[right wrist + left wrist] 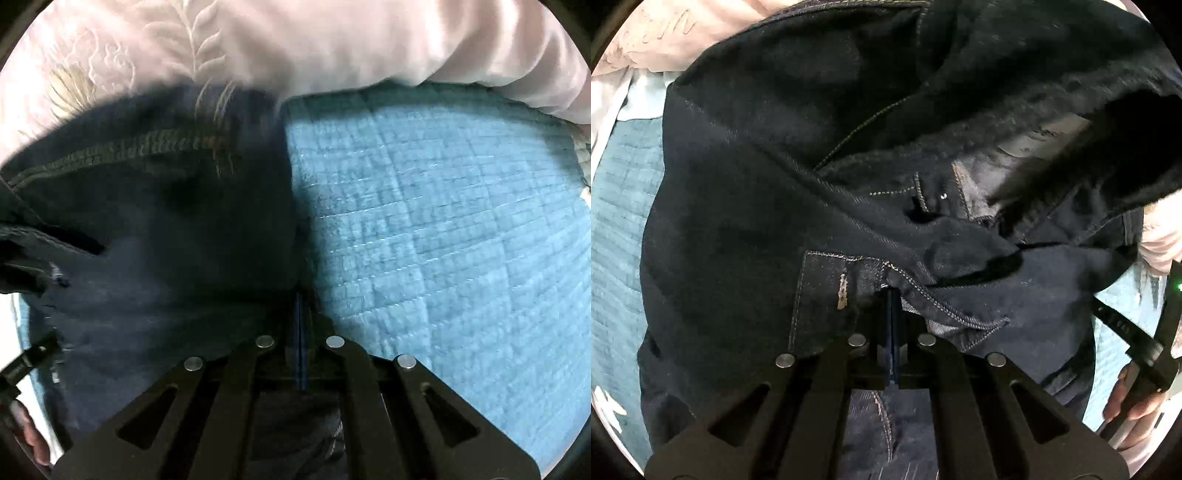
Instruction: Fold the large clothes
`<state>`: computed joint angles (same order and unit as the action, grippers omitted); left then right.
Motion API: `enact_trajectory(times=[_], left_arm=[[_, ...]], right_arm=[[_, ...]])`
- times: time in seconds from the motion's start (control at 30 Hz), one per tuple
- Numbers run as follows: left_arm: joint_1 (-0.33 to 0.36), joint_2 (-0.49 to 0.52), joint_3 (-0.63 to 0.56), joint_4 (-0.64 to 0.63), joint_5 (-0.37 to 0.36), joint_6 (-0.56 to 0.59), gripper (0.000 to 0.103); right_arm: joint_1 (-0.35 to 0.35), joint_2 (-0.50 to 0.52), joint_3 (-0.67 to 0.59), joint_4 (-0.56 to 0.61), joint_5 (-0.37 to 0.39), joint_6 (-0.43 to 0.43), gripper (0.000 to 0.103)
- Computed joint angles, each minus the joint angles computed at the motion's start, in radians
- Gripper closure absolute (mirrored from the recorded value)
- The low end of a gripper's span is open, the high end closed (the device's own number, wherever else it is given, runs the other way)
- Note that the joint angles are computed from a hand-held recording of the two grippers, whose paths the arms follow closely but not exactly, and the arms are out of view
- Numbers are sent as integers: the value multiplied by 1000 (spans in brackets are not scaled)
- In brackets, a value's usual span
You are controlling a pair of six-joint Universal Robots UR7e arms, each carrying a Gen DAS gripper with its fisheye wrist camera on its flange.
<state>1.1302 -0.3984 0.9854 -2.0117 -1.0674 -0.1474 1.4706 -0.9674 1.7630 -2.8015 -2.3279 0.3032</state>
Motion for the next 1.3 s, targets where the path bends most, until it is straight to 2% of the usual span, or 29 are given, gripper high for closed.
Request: enact_trajectory(times=[0.03,0.13,0.3,0.33,0.4,0.5,0.6,0.73,0.83,0.87,0.93,0.97,1.0,1.07,1.17,1.23,1.3], left_arm=[[-1,5,-12,14,7,2,100],[-6,17,-25,23,20,19,100],[7,8,-16,1,-6,19,100],[14,-7,-3,0,-10,21,100],[18,-8,-18,17,-18,15,100],[19,-6,-46,53,-19,26,100],[19,4,-87,93,-16,14,100],[1,-20,-64,100,14,8,100],[-18,-44,-43,116,49,10,98],[-23,-56,-28,107,55,13,98],[-29,-81,-11,109,47,10,92],[-31,-95,-4,117,40,-2,91],[-33,-105,-3,128,35,-18,88],[-39,-119,-10,152,40,-36,88],[-48,-158,9,155,51,-31,85],[-61,-190,52,135,59,-36,66],[-72,-219,94,84,67,-27,62]], right_arm=[[13,2,-8,17,-24,14,103],[36,-14,-2,-18,3,30,103],[58,-8,-17,-136,22,-27,103],[53,2,-29,-135,10,-24,103],[28,29,-73,-46,-44,44,103],[10,12,-54,-57,-3,78,103],[21,-29,-16,-66,6,55,102],[57,-80,35,-71,25,30,99],[99,-99,52,-41,-6,26,97],[117,-109,61,-32,-12,26,93],[144,-114,77,-38,-20,31,78],[165,-120,87,-34,-41,39,59],[171,-125,93,-40,-59,31,45],[203,-134,112,-67,-106,10,38],[221,-120,86,-17,-107,31,33],[239,-122,89,-13,-119,40,29],[248,-101,80,-23,-126,45,26]])
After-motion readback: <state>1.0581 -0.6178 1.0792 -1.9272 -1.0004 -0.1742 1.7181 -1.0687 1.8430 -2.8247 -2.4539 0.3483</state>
